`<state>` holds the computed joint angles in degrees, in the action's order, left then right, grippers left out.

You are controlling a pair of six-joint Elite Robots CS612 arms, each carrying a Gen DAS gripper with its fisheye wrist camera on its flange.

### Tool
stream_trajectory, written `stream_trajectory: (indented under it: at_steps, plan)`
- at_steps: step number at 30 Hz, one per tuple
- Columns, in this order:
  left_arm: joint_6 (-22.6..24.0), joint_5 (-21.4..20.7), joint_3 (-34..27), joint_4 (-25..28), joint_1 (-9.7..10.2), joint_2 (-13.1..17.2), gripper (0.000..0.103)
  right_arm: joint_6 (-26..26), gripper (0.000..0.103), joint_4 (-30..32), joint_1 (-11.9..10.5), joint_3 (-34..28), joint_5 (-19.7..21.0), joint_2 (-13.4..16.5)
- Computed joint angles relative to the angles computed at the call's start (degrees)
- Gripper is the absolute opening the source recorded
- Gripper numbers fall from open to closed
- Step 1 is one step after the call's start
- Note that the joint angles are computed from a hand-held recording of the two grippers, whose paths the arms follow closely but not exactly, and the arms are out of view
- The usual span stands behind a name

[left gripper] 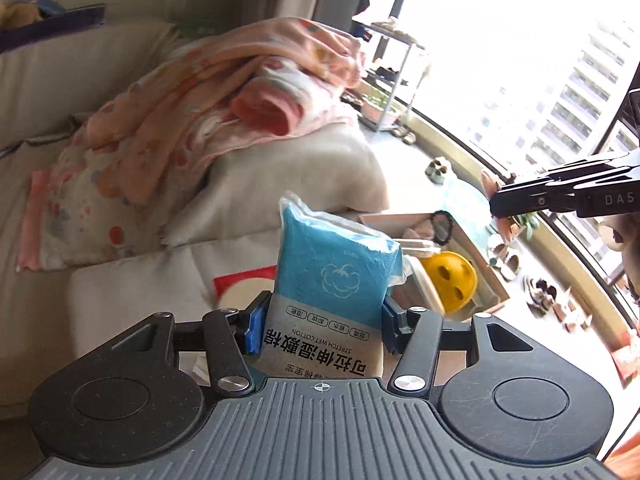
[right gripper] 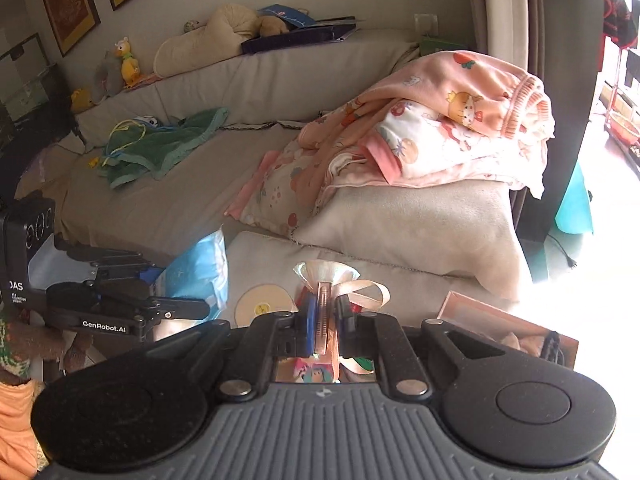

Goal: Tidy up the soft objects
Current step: 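Carry the wipes pack and ribbon bow into the pink box and open both tools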

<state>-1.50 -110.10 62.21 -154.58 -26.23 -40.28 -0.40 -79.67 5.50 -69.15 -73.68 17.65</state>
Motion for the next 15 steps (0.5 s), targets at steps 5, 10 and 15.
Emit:
stream_trajectory:
  at_steps: [5,10,15]
  plan:
    - [5.2,-3.7,-4.4,6.7,-2.90,2.2,0.059,1.7,0.010,5.0,-2.1,-9.3,-0.7,4.3]
    - [8.0,-6.4,-11.0,14.5,-5.32,6.1,0.059,4.1,0.010,5.6,-4.0,-15.4,-4.7,7.6]
    - [4.2,-9.9,-20.0,15.5,-7.16,12.1,0.059,7.5,0.010,5.5,-5.9,-18.3,-6.6,9.9]
